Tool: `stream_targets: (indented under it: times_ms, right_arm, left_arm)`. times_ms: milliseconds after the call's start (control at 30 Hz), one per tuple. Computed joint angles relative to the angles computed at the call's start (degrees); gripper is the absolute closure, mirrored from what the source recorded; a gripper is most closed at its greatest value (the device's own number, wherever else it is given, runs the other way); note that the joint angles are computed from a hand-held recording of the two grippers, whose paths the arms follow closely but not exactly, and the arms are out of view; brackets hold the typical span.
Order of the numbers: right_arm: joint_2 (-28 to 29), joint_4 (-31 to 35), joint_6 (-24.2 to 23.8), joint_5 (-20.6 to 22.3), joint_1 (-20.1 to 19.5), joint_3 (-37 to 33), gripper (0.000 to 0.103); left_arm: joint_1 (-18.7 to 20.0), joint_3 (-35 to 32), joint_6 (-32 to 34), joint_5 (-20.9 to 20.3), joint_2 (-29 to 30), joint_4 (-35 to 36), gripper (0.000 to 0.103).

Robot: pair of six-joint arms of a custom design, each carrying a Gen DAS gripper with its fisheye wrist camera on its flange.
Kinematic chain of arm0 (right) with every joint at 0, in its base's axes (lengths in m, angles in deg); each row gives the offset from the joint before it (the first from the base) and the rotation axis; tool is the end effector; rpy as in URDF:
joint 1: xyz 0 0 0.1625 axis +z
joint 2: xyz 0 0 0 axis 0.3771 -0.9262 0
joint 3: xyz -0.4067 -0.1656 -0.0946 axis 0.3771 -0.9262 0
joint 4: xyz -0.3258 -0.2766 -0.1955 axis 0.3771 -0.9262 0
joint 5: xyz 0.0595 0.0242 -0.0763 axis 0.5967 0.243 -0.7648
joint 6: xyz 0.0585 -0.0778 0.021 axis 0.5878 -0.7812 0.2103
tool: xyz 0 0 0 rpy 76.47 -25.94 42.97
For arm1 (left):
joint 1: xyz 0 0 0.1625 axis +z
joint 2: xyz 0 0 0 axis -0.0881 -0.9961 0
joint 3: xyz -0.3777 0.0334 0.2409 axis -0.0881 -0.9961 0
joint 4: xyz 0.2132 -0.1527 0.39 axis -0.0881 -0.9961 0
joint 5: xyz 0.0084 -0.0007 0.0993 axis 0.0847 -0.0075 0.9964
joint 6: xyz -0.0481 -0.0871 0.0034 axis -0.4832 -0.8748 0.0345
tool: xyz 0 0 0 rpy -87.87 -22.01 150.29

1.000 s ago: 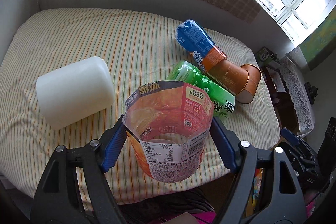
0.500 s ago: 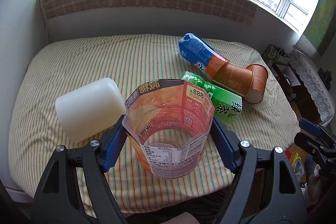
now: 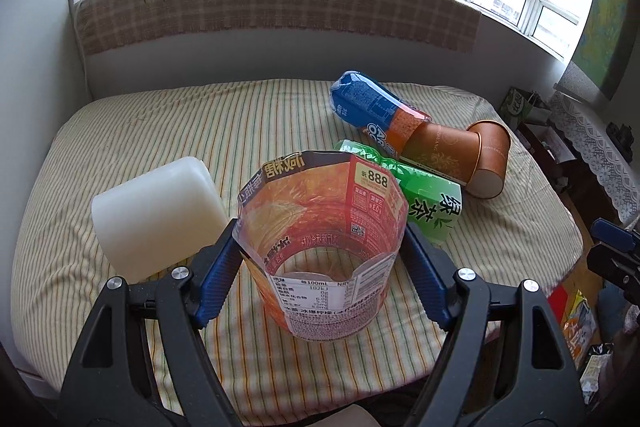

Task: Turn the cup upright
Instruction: 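Carry the upright red-labelled cup with the left gripper over the bed, then lower the cup onto the bed and open the left gripper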

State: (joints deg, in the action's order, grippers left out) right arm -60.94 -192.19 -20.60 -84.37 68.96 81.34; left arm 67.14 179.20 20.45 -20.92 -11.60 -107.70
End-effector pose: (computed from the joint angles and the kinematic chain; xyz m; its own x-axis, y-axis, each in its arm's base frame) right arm 0.1247 -0.7450 0.1696 -0.8145 -0.2874 0.5040 -0.5370 0.7024 -0.4672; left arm -0.1706 -0.7575 0.1419 -0.7931 0.0076 -0.6090 0.4241 0.7246 -0.5433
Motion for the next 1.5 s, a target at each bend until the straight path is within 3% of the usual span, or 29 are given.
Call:
stream_targets:
  times_ms: [467,767,967,1500]
  right_arm:
    - [-0.9,-1.1,-0.1,0.6,-0.1,1.4,0.020]
    - [-1.4,-2.2,-0.6,0.9,-0.2,2.5,0.020]
    - [-1.6,-2.6,-0.9,1.0,-0.4,2.9,0.020]
    - [-1.9,-3.5,-1.8,1.4,-0.8,3.9,0.020]
  left_arm:
    - [-0.5,1.2,2.1,-0.3,0.5,-1.4,0.023]
    - [-0.1,2.4,0.2,-2.7,-0.6,-1.6,0.021]
    - [1.1,2.9,-3.9,-7.1,-1.6,0.8,0.018]
    - [1.4,6.2,-5.1,-7.5,-2.3,0.1,0.016]
